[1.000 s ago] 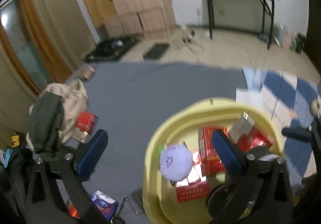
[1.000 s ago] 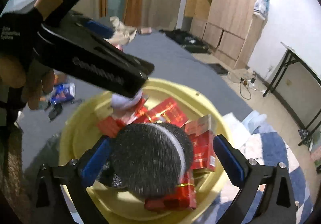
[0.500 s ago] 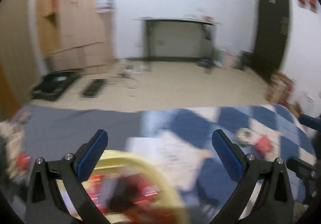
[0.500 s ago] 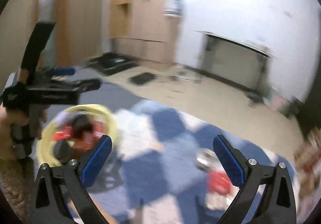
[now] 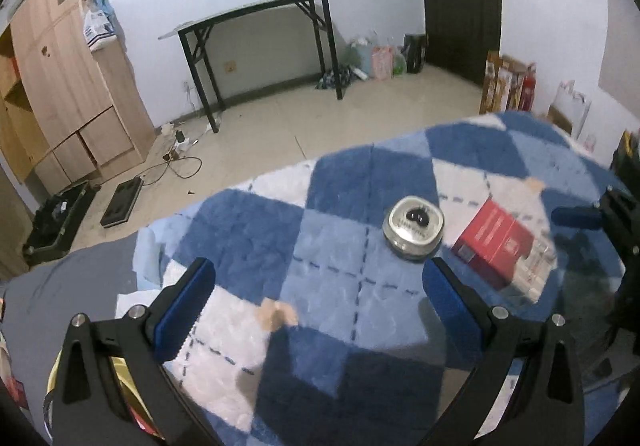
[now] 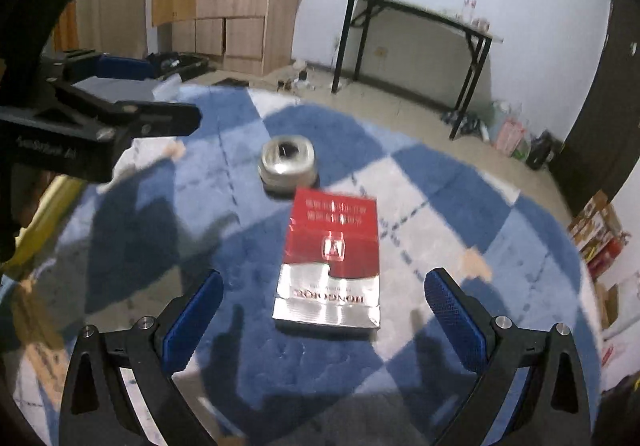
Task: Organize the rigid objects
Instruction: 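Grasp the silver tin with left tool while right tool grasps red Hongqiqu box, then carry silver tin and Hongqiqu box to the yellow basin and release both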
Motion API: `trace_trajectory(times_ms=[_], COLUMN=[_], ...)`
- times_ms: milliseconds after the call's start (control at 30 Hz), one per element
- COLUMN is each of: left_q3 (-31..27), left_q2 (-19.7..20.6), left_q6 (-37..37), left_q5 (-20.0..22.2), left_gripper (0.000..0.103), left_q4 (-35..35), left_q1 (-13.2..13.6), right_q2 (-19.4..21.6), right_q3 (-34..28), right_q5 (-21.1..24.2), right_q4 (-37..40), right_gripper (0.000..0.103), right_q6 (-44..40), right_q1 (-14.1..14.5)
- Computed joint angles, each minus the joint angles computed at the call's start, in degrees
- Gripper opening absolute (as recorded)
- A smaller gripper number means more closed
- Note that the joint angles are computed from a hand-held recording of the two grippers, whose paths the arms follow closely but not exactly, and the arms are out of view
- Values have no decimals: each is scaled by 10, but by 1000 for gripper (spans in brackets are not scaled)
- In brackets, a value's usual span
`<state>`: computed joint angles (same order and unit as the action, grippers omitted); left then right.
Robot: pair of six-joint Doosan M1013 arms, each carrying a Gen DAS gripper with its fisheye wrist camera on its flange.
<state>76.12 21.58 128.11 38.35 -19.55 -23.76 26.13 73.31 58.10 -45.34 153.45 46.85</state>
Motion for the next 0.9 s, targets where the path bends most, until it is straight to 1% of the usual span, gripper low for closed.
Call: trace_trajectory(times_ms=[33, 100, 133, 200, 267, 300, 333, 367, 400, 467, 500, 633, 700, 767, 800, 833, 867, 900], left_q3=[3, 2, 2, 7, 14, 20, 22, 20, 16, 8, 3, -22, -34, -38, -39, -41, -45, -46], left_q2=[0, 4, 5, 5, 3, 2, 2, 3, 6, 11, 16, 35, 46, 51, 53, 56, 59, 60], left_q6=[13, 52, 61, 76, 105, 118, 120, 123, 124, 147, 163, 156, 158, 161, 165, 172, 171, 167], left_q5=[2, 18, 24, 23, 16, 4, -1, 2, 9, 22, 31, 47, 54, 48, 46, 52, 62, 67], left_gripper=[103, 103, 103, 103, 103, 103, 103, 103, 103, 103, 103, 103, 103, 103, 99, 93, 76, 65], left_q4=[-9, -42, -42, -35, -35, -38, -39, -41, -42, -61, -71, -33, -32, -35, -40, -50, -56, -59], left_q1=[-1, 0, -1, -7, -12, -15, -17, -18, -18, -19, -20, -34, -38, -41, -43, -43, -42, -42], right_q2=[0, 4, 5, 3, -2, 1, -2, -6, -13, -26, -31, -43, -46, -44, -42, -40, -38, -37], right_q3=[0, 3, 3, 7, 15, 17, 22, 29, 40, 61, 68, 85, 94, 92, 89, 86, 84, 84], right_q5=[-1, -20, -23, -26, -40, -46, -49, -58, -79, -111, -118, -76, -92, -89, -85, -79, -76, -74], right_q4=[12, 11, 14, 10, 5, 3, 0, -1, 0, 6, 8, -42, -33, -34, -35, -36, -37, -38], right_gripper=[103, 103, 103, 102, 95, 85, 72, 65, 56, 56, 56, 56, 56, 56, 56, 56, 56, 56], right_q6=[-2, 4, 6, 16, 25, 29, 35, 42, 47, 61, 67, 128, 137, 134, 132, 128, 125, 125], right_q1=[-6, -11, -14, -17, -21, -24, -25, -28, -33, -41, -45, -47, -53, -54, -53, -52, -51, -50])
